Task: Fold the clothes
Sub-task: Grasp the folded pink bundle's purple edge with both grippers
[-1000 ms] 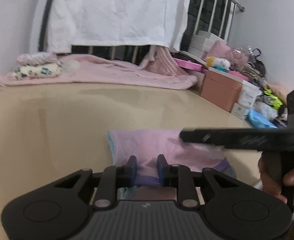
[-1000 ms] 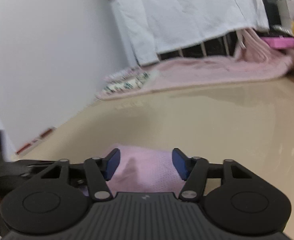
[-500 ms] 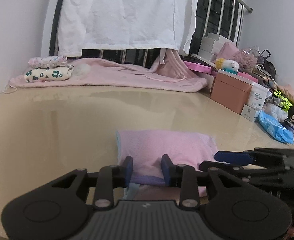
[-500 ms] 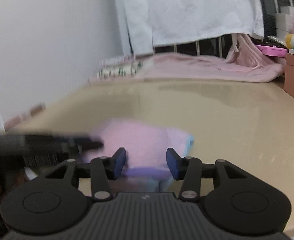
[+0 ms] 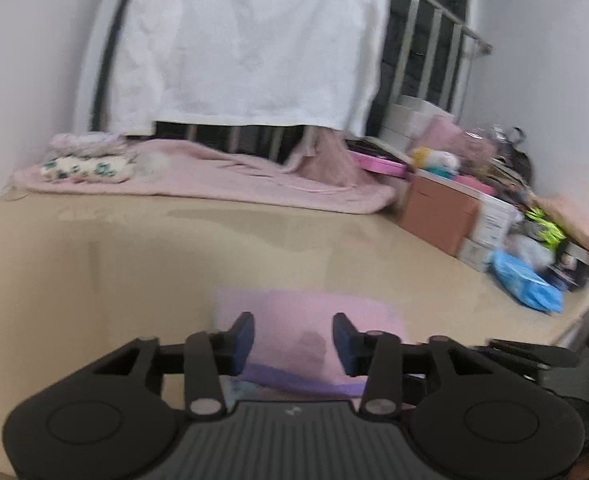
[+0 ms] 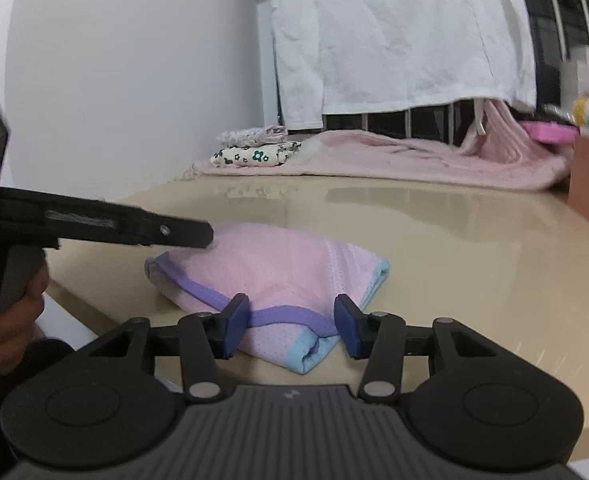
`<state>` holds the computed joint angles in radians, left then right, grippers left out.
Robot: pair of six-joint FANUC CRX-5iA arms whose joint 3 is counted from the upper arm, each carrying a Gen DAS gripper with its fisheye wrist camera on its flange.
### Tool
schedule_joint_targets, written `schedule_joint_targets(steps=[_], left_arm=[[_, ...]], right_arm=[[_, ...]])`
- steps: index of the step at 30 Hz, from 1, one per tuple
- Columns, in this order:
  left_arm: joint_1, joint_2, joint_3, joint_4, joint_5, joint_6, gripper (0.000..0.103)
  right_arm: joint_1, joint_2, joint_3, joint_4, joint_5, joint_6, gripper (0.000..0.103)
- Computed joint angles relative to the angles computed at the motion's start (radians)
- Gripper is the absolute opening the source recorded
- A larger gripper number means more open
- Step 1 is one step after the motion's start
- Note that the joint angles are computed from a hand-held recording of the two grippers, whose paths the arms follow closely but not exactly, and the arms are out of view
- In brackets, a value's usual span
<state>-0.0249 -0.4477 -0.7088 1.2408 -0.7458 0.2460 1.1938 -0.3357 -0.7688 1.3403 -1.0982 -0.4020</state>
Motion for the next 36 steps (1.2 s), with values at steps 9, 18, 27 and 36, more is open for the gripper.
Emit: schedule_joint_targets(steps=[9, 18, 27, 36], left_arm=[[0.008, 0.022, 0.014, -0.098, -0.018, 0.044, 0.047], [0.171, 0.161, 0.247, -0.277, -0.309, 0.353, 0.055], [0.123, 0.199, 0.309, -0.373, -0.311, 0.379, 0.049], [0.122, 0.219, 0.346, -0.413, -0.349, 0.402, 0.057]], right_arm=[[0.02, -0.02, -0.027, 0.012, -0.013, -0.054, 0.054], [0.017, -0.058, 0.064, -0.139, -0.012, -0.053, 0.055], [-0.01, 0.048, 0.223, -0.293, -0.047, 0.102, 0.054], [-0.011, 0.087, 0.278, -0.344, -0.075, 0.12, 0.054]])
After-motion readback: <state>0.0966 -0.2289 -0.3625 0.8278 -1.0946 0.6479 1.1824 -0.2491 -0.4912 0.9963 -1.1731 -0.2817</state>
